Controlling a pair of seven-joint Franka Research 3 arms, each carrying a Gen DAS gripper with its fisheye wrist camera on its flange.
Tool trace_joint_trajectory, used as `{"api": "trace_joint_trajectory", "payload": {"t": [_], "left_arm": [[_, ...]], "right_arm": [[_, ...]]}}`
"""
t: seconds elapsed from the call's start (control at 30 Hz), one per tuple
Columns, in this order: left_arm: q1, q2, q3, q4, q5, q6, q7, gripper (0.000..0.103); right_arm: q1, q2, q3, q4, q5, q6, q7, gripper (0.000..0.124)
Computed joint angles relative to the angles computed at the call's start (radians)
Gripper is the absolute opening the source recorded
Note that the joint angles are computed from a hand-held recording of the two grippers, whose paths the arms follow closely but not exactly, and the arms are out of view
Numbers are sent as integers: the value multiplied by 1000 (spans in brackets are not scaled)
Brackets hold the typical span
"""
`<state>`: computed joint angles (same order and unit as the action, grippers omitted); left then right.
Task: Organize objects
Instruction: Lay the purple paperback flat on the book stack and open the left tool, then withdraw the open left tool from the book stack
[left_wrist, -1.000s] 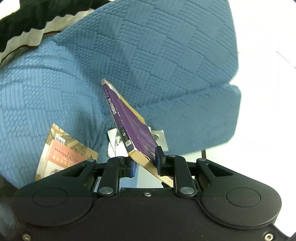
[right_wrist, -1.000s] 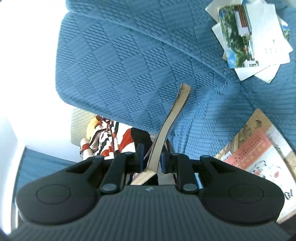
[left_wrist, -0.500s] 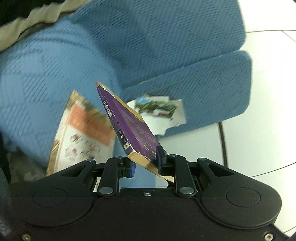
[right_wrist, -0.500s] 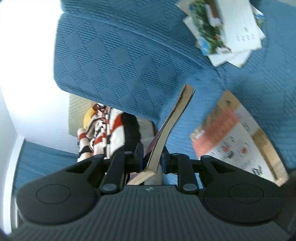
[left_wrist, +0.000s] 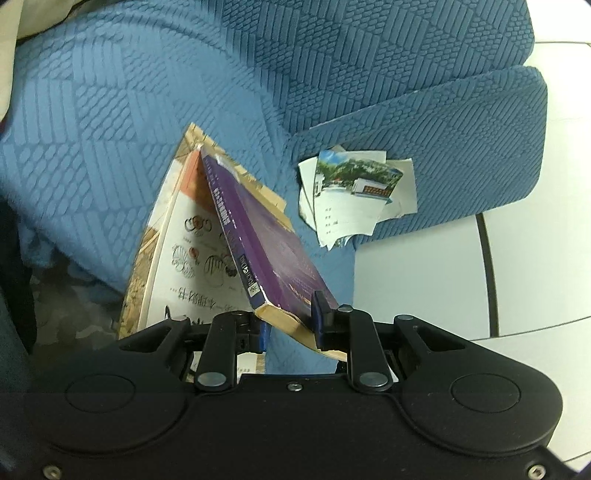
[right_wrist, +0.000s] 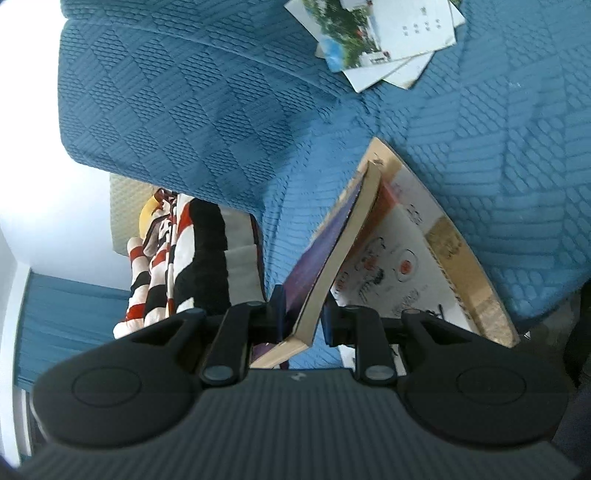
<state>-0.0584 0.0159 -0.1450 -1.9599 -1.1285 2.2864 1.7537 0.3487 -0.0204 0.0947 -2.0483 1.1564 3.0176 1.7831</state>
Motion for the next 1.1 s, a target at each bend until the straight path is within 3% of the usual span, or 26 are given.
{"api": "trace_joint_trajectory", "payload": {"t": [0.13, 0.27, 0.6, 0.73, 0.87, 0.97, 1.1], "left_arm": [[-5, -12, -1, -36, 5, -5, -6, 20], [-12, -25, 0, -76, 26, -6, -23, 23], [-30, -22, -5, -112, 87, -19, -57, 27], [-34, -35, -5, -119, 140, -19, -76, 40], [-40, -49, -3, -120, 228, -39, -118, 42], [-42, -80, 6, -137, 241, -52, -110, 44], [-59, -121, 9, -137, 302, -27, -114, 45]], "right_arm": [[-3, -14, -1, -40, -87, -10, 61, 23], [4, -24, -5, -73, -58, -23, 51, 23], [-6, -29, -12, -122, -176, -63, 160, 28], [-22, -43, -8, -141, -329, -82, 299, 30], [-45, -66, -9, -156, -509, -150, 434, 30], [-43, -97, -13, -177, -527, -161, 440, 30], [-75, -147, 5, -196, -700, -180, 531, 30]]}}
